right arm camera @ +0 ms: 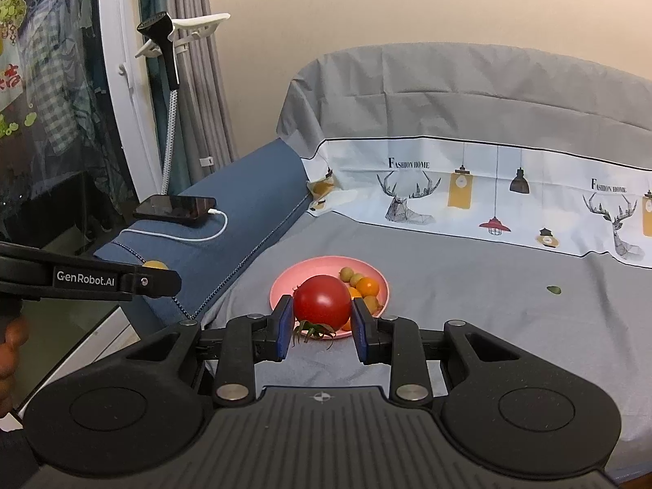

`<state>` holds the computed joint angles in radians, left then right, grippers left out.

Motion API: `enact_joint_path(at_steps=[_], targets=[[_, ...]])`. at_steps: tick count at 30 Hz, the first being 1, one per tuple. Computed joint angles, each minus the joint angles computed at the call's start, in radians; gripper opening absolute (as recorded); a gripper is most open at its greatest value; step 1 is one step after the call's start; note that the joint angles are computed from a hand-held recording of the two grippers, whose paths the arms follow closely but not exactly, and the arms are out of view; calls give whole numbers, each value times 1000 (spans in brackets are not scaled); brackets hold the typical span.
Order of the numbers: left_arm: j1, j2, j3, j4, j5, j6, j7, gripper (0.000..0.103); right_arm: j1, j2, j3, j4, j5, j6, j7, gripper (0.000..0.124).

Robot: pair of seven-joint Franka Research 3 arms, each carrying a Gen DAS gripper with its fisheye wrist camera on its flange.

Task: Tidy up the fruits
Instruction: 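Carry the yellow fruit and red tomato over the pink plate with both tools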

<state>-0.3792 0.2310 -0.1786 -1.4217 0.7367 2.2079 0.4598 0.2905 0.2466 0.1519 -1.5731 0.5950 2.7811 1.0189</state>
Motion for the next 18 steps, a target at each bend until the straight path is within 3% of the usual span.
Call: enact_joint_path(at_steps=[10,18], targets=[[17,16,7,7,-29,9,25,29,22,40,-19,53,-94,-44,76,31],[42,106,24,109,-112,-11,105,29,36,138,-32,174,-181,-116,135,31]])
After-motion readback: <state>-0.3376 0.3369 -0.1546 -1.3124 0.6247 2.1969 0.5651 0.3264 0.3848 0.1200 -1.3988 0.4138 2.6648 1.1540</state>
